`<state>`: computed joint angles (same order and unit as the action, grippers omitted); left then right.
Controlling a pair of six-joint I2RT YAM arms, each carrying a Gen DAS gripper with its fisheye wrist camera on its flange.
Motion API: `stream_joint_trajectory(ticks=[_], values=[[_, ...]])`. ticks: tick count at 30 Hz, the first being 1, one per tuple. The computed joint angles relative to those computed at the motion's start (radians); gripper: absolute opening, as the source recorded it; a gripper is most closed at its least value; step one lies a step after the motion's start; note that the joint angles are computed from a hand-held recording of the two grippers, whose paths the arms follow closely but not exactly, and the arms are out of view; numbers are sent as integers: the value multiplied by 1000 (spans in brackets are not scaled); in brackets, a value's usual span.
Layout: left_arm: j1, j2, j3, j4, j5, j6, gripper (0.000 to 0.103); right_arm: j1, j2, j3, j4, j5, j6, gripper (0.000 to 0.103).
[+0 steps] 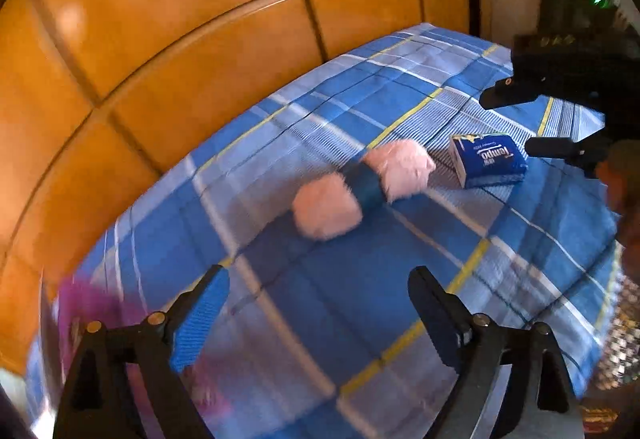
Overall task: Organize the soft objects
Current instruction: 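Grasp the pink towel roll with the left tool while the right tool grasps the Tempo pack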
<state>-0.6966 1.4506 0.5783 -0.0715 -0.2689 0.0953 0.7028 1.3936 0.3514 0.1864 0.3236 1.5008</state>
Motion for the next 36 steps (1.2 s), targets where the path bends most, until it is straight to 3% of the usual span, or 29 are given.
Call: stream_joint_trajectory(ticks=[8,16,20,21,23,26,32,36], values=[[-29,321,226,81,-4,191,101,-29,0,-69,137,-57,34,69],[-1,525,399,87,55,258,100,-29,10,-89,196,-65,48,69],[37,544,453,-6,212,189,62,-31,14,-91,203,-64,57,69],[37,530,435,4,209,175,52,-30,14,-90,198,-59,62,69],[50,490,395,3,232,149,44,-28,12,-90,191,-52,68,69],[82,422,328,-19,288,51,43,-25,1,-91,175,-37,76,69],[97,120,-20,35,288,-68,43,-21,23,-24,15,-3,101,69],[97,-128,-227,6,278,-90,43,-50,125,40,19,-95,45,70]])
